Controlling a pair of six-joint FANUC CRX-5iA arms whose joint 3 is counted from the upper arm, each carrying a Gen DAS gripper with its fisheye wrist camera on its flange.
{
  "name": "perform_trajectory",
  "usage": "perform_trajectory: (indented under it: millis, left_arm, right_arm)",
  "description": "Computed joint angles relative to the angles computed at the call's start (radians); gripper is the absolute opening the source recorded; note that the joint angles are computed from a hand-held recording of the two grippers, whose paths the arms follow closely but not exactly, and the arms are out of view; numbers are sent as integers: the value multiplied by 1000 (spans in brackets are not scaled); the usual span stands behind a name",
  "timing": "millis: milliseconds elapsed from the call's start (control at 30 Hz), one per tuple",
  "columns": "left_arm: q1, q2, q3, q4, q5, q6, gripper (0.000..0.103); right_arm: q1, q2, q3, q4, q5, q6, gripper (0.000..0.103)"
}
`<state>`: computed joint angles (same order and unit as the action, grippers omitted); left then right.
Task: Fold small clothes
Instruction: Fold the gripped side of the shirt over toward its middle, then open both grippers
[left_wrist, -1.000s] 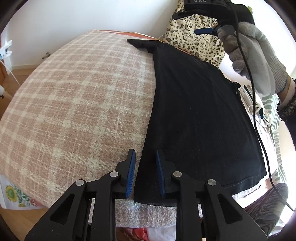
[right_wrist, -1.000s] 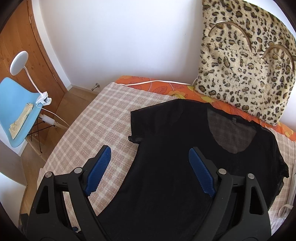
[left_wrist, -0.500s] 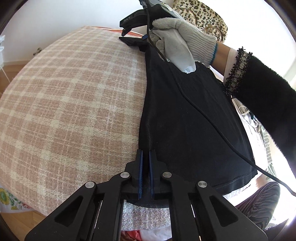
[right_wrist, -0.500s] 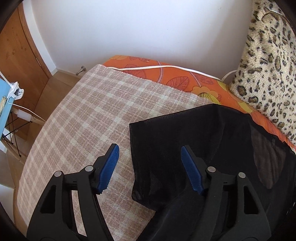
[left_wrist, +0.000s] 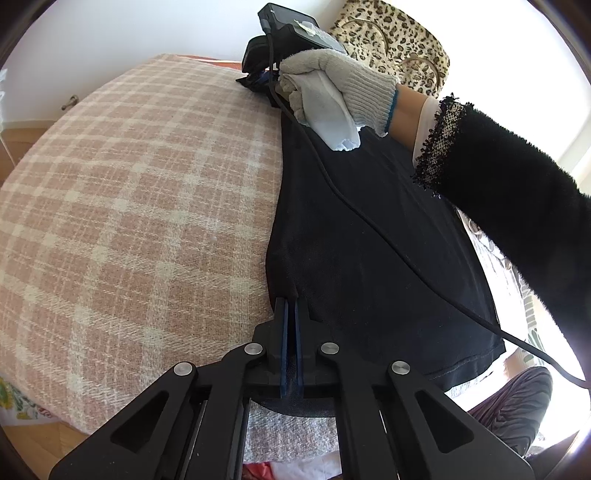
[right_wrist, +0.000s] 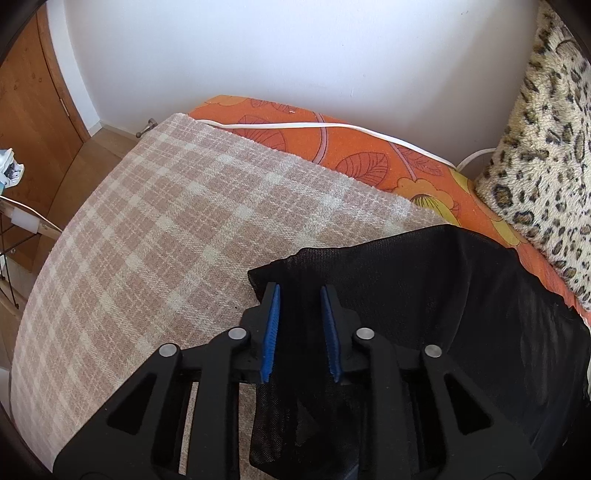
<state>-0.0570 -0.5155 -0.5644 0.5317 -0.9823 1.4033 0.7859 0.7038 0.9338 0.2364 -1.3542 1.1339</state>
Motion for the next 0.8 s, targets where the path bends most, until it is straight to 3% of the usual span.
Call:
perform_trajectory:
  millis: [133,433,800]
  left_arm:
    - [-13,-11,8,-5,18,-9,1]
    - [-64,1,22,23,38,-22,1]
    - [-202,75,90,8,83,-23,1]
  right_arm:
    - [-10,-37,-50,1,38,-35,5]
    - [-57,-176,-199,57,138,-107,4]
    - [-140,-342,-409,106,197,-153,3]
